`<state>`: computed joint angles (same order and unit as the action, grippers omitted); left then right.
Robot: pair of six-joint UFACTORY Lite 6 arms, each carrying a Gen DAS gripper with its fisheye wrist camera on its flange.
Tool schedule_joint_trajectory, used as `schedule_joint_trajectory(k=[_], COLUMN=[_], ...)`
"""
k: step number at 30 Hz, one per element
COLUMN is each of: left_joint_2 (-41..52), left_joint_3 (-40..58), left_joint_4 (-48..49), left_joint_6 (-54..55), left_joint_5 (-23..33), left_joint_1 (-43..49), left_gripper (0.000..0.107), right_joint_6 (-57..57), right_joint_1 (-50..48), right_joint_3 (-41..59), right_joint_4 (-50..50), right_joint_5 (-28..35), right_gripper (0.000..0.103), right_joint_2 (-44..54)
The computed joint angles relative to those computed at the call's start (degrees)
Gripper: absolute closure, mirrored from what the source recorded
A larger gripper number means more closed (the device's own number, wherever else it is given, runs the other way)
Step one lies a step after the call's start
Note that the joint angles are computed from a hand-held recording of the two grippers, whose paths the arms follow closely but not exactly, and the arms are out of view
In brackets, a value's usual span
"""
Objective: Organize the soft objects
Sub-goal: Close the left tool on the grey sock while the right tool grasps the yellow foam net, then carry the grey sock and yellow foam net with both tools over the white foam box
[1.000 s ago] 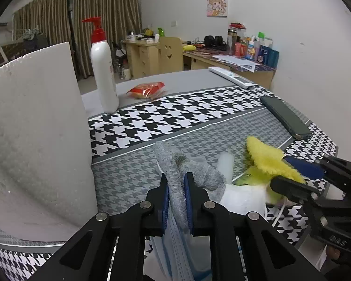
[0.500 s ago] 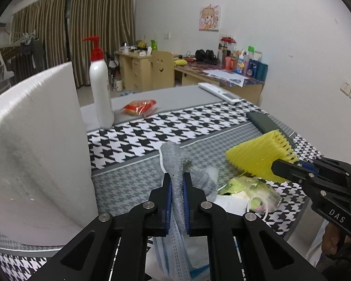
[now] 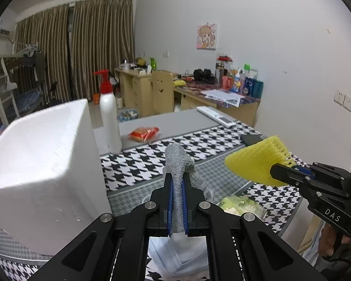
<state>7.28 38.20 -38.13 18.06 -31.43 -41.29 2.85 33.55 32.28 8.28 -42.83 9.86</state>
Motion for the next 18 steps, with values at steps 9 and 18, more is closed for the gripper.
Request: schedule_joint_trajectory(k=[9, 18], left_joint_2=[-6.27, -11.29], left_joint_3=[-2.21, -3.86], left_joint_4=[-3.60, -8.26], left_joint_6=[4.65, 10.21], left_joint_5=[0.18, -0.13], left_joint_1=[0.21, 0.73], left_gripper=[0.100, 0.100], right_joint_6=[-1.04, -2.79], right_joint_1=[1.77, 3.93], right_joint_3=[0.81, 4.34], right_joint_4=[1.36, 3.21], right_joint_5=[0.56, 0.81], right_gripper=[0.091, 0.091], right_joint_2=[-2.16, -1.50])
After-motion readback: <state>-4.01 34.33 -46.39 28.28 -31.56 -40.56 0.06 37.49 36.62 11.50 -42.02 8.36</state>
